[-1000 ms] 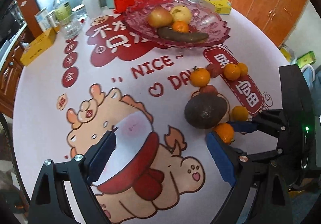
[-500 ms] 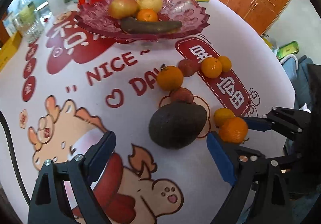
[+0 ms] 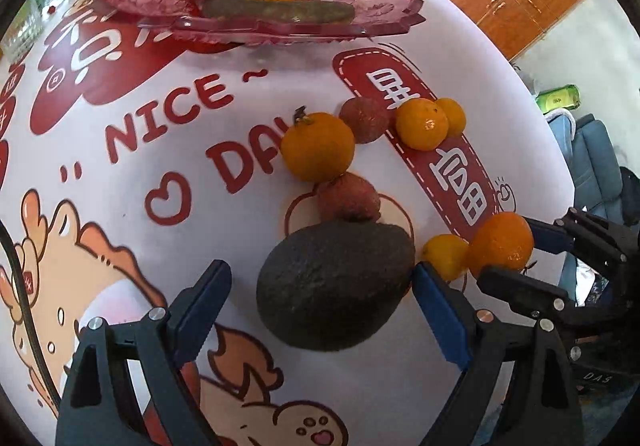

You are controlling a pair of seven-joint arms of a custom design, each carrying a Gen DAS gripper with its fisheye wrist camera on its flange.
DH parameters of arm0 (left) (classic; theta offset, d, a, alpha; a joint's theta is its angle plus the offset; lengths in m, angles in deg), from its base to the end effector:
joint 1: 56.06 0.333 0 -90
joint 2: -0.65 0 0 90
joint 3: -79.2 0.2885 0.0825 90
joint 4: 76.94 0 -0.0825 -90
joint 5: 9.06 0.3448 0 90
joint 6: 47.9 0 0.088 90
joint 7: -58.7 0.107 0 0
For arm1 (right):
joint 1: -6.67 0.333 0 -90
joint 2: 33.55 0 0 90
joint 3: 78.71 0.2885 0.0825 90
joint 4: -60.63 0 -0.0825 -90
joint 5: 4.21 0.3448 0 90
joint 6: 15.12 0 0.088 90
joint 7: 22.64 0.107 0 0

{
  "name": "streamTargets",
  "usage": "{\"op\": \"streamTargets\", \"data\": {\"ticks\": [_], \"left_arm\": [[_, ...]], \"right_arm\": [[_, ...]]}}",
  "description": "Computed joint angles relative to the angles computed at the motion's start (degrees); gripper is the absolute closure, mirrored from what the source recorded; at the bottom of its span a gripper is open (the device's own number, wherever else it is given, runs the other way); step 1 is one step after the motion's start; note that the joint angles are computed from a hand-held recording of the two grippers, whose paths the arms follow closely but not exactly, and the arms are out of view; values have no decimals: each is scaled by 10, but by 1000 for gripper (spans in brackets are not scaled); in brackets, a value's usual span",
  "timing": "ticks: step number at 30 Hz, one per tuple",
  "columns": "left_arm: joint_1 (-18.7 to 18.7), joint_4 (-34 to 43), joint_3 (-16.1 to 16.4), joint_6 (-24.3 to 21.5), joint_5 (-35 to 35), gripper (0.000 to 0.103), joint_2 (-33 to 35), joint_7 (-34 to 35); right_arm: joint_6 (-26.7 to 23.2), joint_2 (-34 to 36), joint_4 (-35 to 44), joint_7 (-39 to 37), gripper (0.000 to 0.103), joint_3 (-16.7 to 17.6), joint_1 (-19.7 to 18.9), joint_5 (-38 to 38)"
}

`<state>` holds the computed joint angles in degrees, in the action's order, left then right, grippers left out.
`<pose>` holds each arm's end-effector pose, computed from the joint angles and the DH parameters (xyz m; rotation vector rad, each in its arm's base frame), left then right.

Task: Organize fruits
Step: 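Grasp the avocado with the left tool while the right tool grasps an orange, then carry the avocado and orange with both tools over the pink bowl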

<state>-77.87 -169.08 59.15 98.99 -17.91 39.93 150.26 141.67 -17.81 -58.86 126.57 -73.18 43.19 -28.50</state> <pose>0.5290 -0.4192 0.2793 1.4525 -2.5420 0.5950 0.4198 0.3973 0.3331 -1.9848 1.8866 -0.2433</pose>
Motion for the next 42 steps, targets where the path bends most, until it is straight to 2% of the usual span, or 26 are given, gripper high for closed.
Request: {"op": "streamTargets", "data": {"ticks": [3,9,13,19,26,30,36,42], "left_arm": [[7,4,-16,12,-14,30,9,20],[-18,-23,3,50,3,32,-8,-10],[-16,-50,6,58,6,34,-31,-37],[-19,-119,20,89,24,35,-99,-91],[-40,-160,54,87,89,35,-181,-194],[-57,-137,75,55,152,35,-205,-270],[-61,-65,85,11,235,35,-217,-339],[-81,62,95,-62,322,34,-181,-376]], "right_arm": [[9,3,1,-1,58,-2,-2,0],[13,12,13,-17,58,-5,-4,1],[19,15,18,-40,58,-1,-7,12],[25,18,28,-87,58,5,-9,33],[33,3,36,-136,59,6,-8,35],[29,-17,45,-171,59,8,-14,33],[22,-54,70,-215,59,8,-34,36],[8,-75,120,-236,59,1,-58,6]]}}
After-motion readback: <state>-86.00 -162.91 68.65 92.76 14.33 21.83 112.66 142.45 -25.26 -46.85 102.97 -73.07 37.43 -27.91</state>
